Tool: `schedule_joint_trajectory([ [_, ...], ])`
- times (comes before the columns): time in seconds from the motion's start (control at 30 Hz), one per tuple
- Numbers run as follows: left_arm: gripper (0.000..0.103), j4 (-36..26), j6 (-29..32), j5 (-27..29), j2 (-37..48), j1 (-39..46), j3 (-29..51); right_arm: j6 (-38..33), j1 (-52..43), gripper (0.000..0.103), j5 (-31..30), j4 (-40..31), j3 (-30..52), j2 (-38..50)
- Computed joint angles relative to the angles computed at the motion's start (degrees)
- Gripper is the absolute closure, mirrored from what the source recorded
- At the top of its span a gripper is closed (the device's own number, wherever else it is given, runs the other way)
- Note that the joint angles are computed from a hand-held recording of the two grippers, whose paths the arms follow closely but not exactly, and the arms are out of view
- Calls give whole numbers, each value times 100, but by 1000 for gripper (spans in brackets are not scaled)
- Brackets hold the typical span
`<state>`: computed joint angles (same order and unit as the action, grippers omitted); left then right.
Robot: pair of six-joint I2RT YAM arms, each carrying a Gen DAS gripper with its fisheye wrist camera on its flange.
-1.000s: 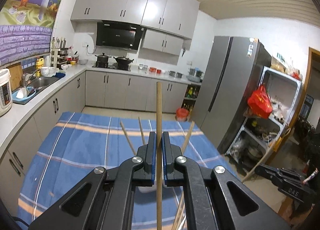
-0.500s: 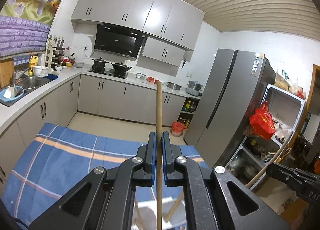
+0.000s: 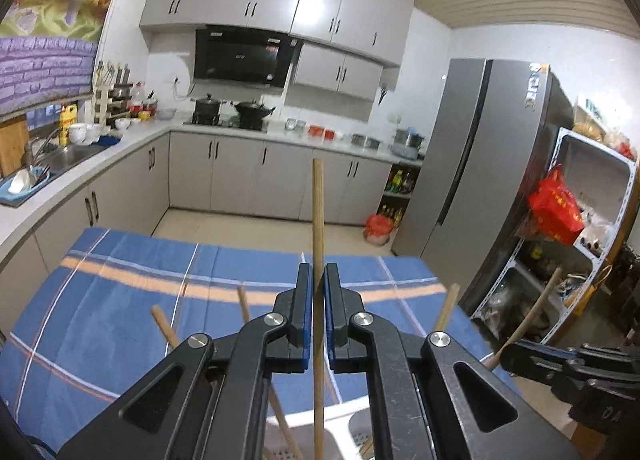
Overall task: Organize utensils
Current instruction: 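Open the left gripper into the holder while the right gripper releases its chopstick there, then lower both grippers and close the left gripper on a chopstick beside the metal spoon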
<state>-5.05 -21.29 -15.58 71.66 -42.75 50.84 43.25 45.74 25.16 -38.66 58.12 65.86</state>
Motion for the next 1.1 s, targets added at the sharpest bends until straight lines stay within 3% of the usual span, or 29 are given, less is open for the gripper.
schedule_joint_trajectory([
  [0.13,93,-58,-47,-165,-218,-69,-167,41,-206,94,-241,177,-263,-1],
  [0.17,83,-102,-23,-217,-309,-94,-186,47,-264,92,-298,208,-310,-21],
  [0.23,62,-164,-26,-411,-524,-190,-254,133,-320,70,-357,248,-380,-71],
  [0.27,58,-191,-36,-514,-626,-250,-271,161,-322,65,-350,261,-407,-110],
  [0.37,52,-442,36,-850,-1073,-464,-288,259,-185,62,-166,125,-394,-238],
  [0.47,46,-831,60,-1093,-1551,-666,-283,535,113,48,147,-170,-465,-545],
  [0.63,33,-1727,-179,-1687,-2479,-1198,-359,1532,983,39,829,-953,-902,-1187],
  [0.77,32,-2998,-938,-2360,-3102,-2042,-464,2900,1867,39,783,-1459,-1696,-1714],
  [0.9,32,-4437,-2386,-3145,-3204,-3320,-628,4345,3134,39,578,-1384,-2666,-2100],
  [0.93,32,-4903,-2984,-3268,-3147,-3700,-686,4654,3452,39,610,-1326,-2806,-2074],
  [1.03,32,-5656,-4368,-3092,-3050,-4514,-1004,5494,4339,39,721,-983,-3158,-1844],
  [1.1,32,-5691,-4772,-2831,-3053,-4777,-1273,5858,4711,39,810,-846,-3225,-1553],
])
